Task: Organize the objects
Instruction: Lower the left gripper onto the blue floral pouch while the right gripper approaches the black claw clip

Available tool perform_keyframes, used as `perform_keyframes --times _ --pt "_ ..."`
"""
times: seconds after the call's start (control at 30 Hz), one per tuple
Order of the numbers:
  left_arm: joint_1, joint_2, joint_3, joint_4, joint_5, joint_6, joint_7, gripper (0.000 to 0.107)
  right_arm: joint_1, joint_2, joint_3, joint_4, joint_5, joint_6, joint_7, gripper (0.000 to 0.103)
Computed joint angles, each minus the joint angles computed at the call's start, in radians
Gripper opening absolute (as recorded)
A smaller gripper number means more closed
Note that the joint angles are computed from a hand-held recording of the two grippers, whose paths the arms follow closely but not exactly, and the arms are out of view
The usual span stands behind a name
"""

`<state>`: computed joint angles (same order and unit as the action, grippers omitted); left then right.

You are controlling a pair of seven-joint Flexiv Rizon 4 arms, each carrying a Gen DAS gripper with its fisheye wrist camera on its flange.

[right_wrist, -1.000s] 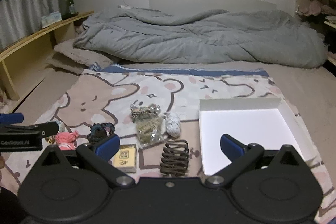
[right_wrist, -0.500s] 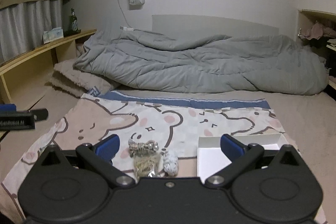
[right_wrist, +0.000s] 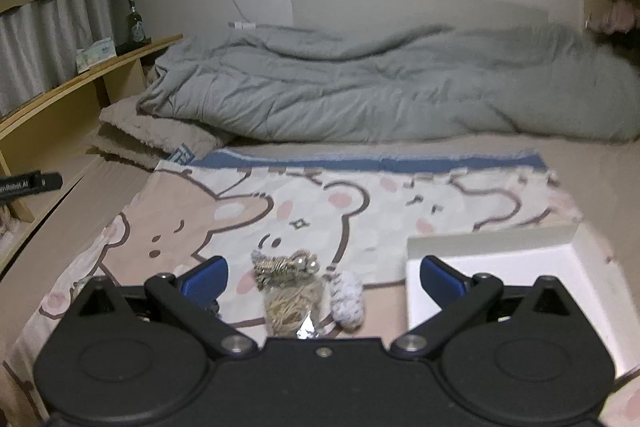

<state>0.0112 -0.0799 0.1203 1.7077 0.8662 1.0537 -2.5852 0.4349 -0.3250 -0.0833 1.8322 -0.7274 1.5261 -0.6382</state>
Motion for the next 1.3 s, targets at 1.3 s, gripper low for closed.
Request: perform_keyframes --times 1.3 --pt "0.07 -0.276 0.12 0.067 -0.465 -0.062 0.335 0.103 -0.071 -0.219 0.212 -0.272 0.548 -0.527 -0.288 0.078"
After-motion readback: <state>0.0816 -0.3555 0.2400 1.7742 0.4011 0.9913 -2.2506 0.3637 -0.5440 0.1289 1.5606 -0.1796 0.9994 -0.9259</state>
